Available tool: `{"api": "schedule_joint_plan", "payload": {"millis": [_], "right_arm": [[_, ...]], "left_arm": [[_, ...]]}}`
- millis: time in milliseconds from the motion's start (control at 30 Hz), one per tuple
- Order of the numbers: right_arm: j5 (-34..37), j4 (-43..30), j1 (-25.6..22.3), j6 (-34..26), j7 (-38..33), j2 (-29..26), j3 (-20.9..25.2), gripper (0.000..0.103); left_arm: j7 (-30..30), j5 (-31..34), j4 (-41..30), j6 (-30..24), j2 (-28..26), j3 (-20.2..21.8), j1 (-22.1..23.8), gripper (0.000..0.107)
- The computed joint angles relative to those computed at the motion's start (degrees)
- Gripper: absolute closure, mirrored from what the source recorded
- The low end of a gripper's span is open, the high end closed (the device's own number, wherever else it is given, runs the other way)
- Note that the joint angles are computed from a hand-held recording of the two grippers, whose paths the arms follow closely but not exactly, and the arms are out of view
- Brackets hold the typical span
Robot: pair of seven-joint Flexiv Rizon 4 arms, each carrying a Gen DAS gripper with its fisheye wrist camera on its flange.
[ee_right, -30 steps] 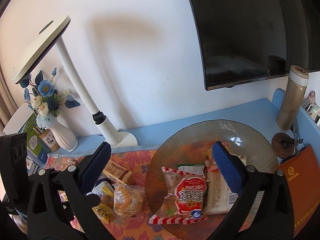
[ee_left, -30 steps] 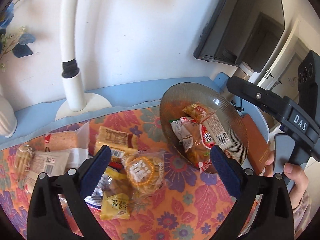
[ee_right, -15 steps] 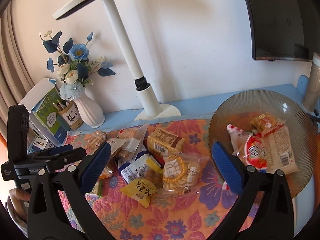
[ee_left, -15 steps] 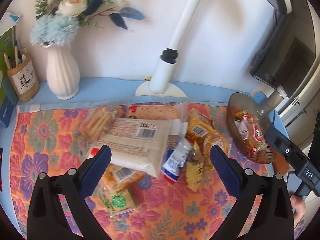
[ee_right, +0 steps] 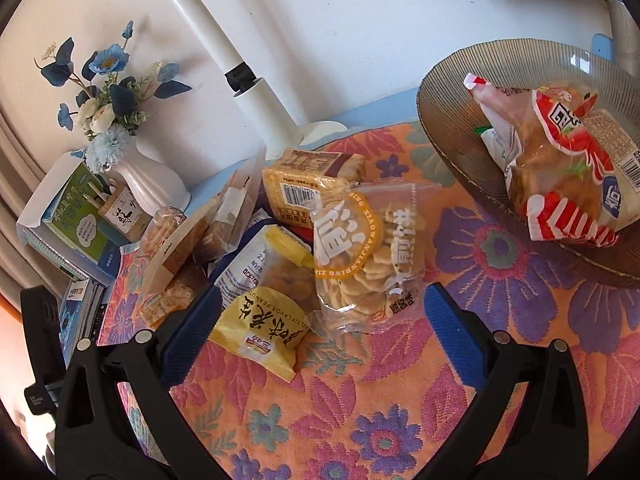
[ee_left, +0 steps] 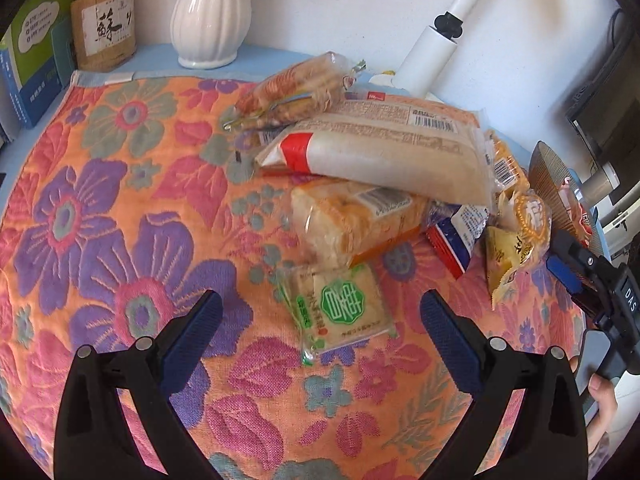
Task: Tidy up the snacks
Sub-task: 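Move both tools back over the remaining snacks on the cloth, then grasp the orange-logo cookie bag with the right tool while the left tool grasps the white wrapped bar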
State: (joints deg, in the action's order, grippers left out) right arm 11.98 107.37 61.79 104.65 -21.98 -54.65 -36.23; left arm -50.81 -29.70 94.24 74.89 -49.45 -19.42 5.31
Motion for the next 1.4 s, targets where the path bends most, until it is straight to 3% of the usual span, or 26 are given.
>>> {"api": "schedule_joint_plan", "payload": {"millis": [100, 167, 300, 400, 467, 733, 1067, 1400], "right_arm": [[1.35, -0.55, 0.36, 0.22, 1.13, -1.58, -1.10, 0.003], [1.09, -1.18, 0.53, -1.09, 1.71, -2.37, -1.94, 0.003], [-2.65, -2.99, 0.36, -5.26, 2.59, -3.53, -3.56, 0.003], [-4.77, -3.55, -0.43, -5.40, 3.83, -4.67, -3.83, 0.003], [-4.92, -3.91, -2.25, -4.00, 4.71, -5.18, -2.11, 0.003], [3.22, -3.51, -6.06, 10.02, 2.16, -6.55, 3.33, 0.003], [8.48, -5.09, -6.25, 7.82, -4.33, -5.65, 4.95, 0.003], [9.86, -5.89, -5.89, 5.90, -6.14, -5.49, 4.73, 0.003]], "left_arm": [[1.85, 0.19, 3.44, 8.76, -0.59, -3.48, 1.42, 0.009], [1.82, 2.07, 4.55, 11.37, -0.82, -4.45, 1.79, 0.009], [-1.54, 6.35, 4.29, 14.51, -1.20, 0.23, -2.36, 0.009], [-4.44, 9.55, 2.47, 16.07, -1.96, 6.33, -7.43, 0.009], [-6.52, 11.35, 1.40, 16.71, -2.40, 10.22, -10.64, 0.009], [-10.34, 15.34, 2.15, 17.35, -2.19, 8.49, -8.42, 0.009], [-12.13, 17.34, 1.32, 16.66, -2.43, 8.62, -8.18, 0.009], [-12.68, 17.93, 1.15, 16.48, -2.45, 8.64, -8.12, 0.009]]}}
